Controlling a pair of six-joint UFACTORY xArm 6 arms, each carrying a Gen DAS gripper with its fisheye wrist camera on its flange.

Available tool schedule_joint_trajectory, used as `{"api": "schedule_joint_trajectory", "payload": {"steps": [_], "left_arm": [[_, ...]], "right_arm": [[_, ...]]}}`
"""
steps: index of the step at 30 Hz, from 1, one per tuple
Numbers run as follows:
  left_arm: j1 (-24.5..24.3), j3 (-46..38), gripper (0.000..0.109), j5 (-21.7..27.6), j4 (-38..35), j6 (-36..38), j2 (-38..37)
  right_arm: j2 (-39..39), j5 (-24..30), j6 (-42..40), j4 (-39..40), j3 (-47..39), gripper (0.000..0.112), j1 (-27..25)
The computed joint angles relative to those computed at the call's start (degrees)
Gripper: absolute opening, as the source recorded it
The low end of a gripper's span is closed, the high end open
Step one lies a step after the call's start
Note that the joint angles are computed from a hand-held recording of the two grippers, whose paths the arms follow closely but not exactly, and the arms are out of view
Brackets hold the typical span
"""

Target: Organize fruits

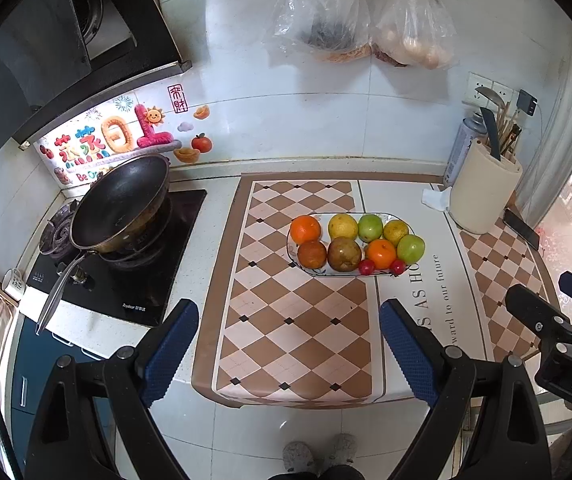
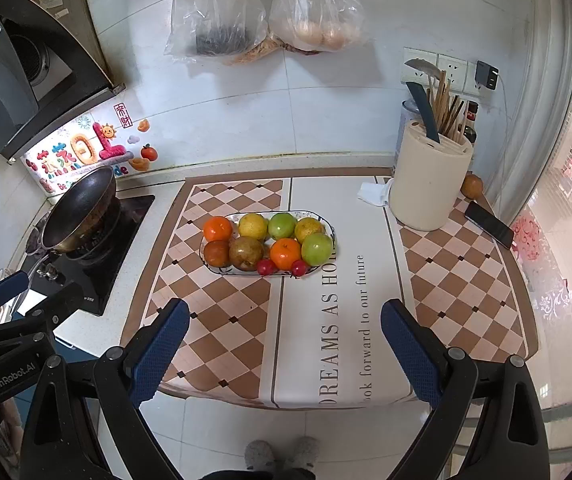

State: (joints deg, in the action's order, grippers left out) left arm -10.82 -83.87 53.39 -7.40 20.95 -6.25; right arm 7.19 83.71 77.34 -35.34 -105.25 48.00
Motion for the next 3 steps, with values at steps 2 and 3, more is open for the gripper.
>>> {"api": "schedule_joint_trajectory", "payload": {"steps": [2, 3], "left_arm": [[0.02, 0.21, 0.093, -0.05, -0.09, 0.12, -0.08], [-0.02, 0.04, 0.093, 0.06, -0.18, 0.00, 0.02]], "right_arm": [[0.03, 0.15, 0.02, -0.16, -0.07, 0.099, 0.07], [-0.04, 0.09, 0.10, -0.16, 0.03, 0.099, 0.09]]}}
